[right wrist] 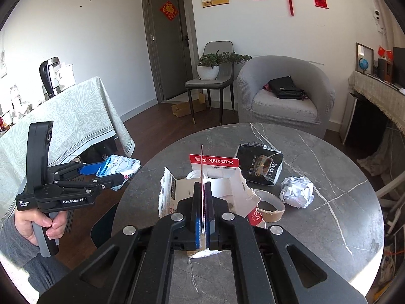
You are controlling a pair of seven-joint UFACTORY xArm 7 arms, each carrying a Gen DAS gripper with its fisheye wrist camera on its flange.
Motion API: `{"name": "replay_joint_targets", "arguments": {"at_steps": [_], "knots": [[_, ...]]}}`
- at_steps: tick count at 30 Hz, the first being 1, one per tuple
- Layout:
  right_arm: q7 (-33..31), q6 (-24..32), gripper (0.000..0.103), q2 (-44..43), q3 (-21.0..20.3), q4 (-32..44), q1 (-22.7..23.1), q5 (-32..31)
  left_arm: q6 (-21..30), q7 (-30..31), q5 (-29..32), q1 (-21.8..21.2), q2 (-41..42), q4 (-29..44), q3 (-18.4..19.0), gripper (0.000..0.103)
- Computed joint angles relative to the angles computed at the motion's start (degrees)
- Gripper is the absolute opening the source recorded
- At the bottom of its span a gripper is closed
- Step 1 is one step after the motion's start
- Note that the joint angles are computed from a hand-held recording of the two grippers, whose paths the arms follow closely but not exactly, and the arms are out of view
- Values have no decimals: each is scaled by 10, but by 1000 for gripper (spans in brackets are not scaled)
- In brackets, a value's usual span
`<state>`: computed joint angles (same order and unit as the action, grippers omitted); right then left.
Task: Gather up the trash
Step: 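Carry the wipe pack with the left tool while the right tool grips the torn cardboard box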
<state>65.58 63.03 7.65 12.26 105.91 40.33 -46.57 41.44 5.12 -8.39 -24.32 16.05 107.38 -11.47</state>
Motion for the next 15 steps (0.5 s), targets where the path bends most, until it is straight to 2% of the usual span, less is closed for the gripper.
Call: {"name": "replay_joint_targets", "arguments": {"at_steps": [3, 9, 15], "knots": [[-21, -2, 2, 41, -4, 53, 12, -2, 1, 1, 3, 9, -5, -9, 7, 65], [-51, -29, 2, 123, -40, 157, 43, 17, 5, 8, 7, 32, -17, -42, 18, 65], [-123, -4, 2, 256, -72, 353, 77, 64, 26, 15, -4, 62, -18, -67, 26, 65]]}}
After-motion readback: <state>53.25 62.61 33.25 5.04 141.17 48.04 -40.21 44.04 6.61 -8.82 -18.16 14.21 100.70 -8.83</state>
